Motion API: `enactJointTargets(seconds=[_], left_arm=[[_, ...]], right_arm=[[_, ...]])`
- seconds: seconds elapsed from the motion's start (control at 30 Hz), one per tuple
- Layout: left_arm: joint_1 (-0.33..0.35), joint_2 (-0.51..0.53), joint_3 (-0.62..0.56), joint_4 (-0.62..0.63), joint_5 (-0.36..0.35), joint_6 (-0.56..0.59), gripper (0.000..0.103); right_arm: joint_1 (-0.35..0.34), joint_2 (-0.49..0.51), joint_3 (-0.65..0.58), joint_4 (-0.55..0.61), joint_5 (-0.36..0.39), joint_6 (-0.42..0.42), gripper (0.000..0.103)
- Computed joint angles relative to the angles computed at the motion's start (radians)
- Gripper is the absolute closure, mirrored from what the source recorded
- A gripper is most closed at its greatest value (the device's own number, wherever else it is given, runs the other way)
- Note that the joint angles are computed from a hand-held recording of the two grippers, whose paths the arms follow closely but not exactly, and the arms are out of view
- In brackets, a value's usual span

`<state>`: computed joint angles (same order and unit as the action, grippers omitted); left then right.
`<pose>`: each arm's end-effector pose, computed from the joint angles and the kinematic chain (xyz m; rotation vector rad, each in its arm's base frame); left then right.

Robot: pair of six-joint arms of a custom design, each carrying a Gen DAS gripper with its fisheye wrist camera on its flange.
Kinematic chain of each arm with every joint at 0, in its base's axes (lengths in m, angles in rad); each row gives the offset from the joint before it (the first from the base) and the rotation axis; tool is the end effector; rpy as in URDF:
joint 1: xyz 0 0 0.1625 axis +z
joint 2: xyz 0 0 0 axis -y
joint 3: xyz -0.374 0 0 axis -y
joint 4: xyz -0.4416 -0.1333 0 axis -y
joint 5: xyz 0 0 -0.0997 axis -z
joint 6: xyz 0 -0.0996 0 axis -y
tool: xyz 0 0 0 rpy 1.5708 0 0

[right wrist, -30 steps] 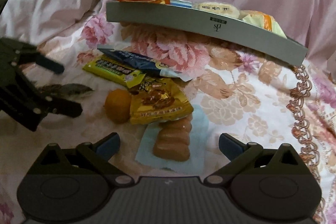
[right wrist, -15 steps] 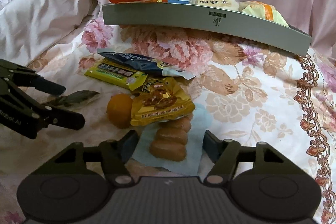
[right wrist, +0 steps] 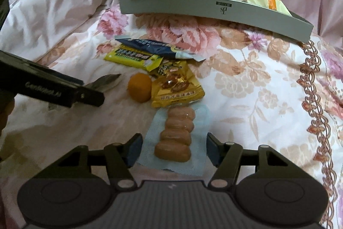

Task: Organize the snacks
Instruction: 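Move both grippers back toward the remaining snacks on the bedspread, then grasp the dried fish with the left gripper while the right grasps the sausage pack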

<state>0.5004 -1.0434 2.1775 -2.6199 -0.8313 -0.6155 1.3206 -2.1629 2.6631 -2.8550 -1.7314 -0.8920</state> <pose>-0.3145 -0.4004 0.0037 0.6065 2.4368 -0.6555 0.0348 -0.3379 0.2618 0.7053 -2.3839 0.7561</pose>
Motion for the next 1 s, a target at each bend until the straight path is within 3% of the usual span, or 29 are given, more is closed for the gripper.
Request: enactJointTargets(seconds=[0.17, 0.33, 0.47, 0.63, 1.0], left_arm=[[0.023, 0.015, -0.004, -0.054, -0.005, 0.015, 0.035], [0.029, 0.043, -0.024, -0.054, 0.014, 0.042, 0.035], [0.017, 0.054, -0.027, -0.034, 0.045, 0.047, 0.044], [-0.009, 0.047, -0.02, 0.007, 0.081, -0.027, 0.06], [-0.081, 0.02, 0.008, 0.072, 0.088, -0.161, 0.064]], right_arm=[[0.001, 0.007, 0.004, -0.018, -0.002, -0.011, 0.033], [0.003, 0.062, 0.004, -0.1, 0.003, -0.022, 0.029], [-0.004, 0.1, 0.0, -0.139, 0.018, 0.015, 0.026], [0.008, 0.11, 0.005, -0.162, 0.0, 0.005, 0.035], [0.045, 0.042, 0.067, -0.186, -0.032, -0.109, 0.04]])
